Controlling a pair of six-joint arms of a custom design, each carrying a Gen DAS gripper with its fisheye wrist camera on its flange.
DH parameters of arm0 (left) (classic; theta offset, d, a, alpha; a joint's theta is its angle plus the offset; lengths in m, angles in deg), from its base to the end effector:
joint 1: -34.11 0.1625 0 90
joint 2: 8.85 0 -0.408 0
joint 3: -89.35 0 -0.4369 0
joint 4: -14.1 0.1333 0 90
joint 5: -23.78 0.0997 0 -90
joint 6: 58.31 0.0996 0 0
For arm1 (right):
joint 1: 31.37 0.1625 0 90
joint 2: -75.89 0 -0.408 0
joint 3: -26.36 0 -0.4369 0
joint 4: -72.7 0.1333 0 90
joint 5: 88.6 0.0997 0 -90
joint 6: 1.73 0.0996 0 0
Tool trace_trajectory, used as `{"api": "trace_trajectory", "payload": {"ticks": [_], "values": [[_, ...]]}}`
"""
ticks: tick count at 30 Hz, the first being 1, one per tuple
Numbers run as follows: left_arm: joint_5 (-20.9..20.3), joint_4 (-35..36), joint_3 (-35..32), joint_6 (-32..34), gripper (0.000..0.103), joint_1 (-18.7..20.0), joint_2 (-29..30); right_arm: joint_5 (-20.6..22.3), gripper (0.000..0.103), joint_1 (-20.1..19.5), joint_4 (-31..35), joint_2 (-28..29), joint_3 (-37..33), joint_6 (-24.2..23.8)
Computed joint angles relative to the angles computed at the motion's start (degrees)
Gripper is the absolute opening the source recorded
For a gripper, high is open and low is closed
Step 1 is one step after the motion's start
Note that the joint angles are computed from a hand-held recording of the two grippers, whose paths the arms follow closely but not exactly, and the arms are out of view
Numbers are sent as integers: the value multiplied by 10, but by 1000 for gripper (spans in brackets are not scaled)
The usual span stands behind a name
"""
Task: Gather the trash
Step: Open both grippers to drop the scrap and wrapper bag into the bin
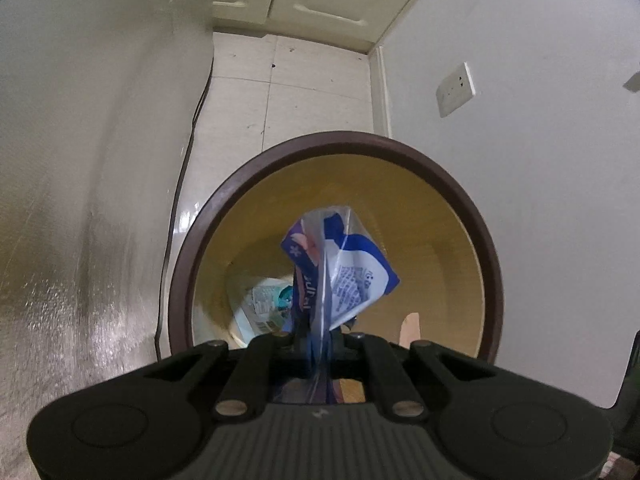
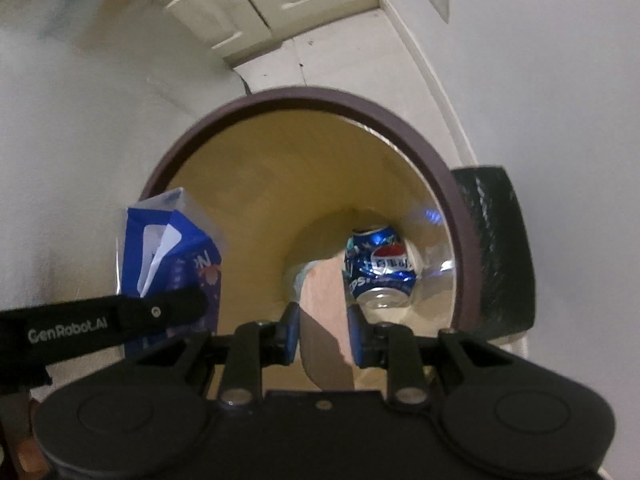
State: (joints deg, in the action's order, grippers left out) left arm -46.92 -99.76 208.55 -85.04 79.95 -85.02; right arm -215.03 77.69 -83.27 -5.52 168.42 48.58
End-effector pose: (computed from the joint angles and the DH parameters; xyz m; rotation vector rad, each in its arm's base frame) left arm -0.2153 -0.4603 0.1390 0.4812 2.6321 0.1042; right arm 0.1948 -0.3366 0.1146 -0.7409 -2.5011 0.5881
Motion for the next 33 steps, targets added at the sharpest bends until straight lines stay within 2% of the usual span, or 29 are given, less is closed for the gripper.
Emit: {"api": "trace_trajectory", "payload": {"ticks": [3, 6, 8, 13, 14, 15, 16, 17, 18, 26, 33], "values": [[4, -7, -1, 11, 7, 4, 10, 15, 30, -11, -47, 10, 15, -1], [11, -12, -4, 28, 7, 5, 20, 23, 42, -13, -65, 12, 22, -10], [14, -20, -6, 46, 7, 3, 29, 23, 48, -8, -57, 14, 21, -16], [11, -53, -13, 98, 12, -2, 49, 13, 50, 8, -31, 10, 17, -22], [10, -57, -15, 107, 16, -2, 52, 12, 50, 9, -30, 9, 17, -22], [11, -58, -18, 114, 29, -3, 57, 10, 50, 11, -29, 8, 18, -20], [11, -56, -20, 117, 38, -3, 61, 8, 50, 12, -27, 6, 18, -17], [10, -50, -24, 118, 55, -3, 65, 6, 50, 14, -25, 4, 18, -16], [11, -44, -25, 118, 66, -3, 67, 3, 50, 15, -23, 4, 18, -16], [15, 21, -17, 106, 68, -8, 46, -18, 52, 31, 26, -11, 14, -3], [21, 74, -13, 95, 79, -17, 7, -31, 56, 53, 90, -32, 1, 2]]}}
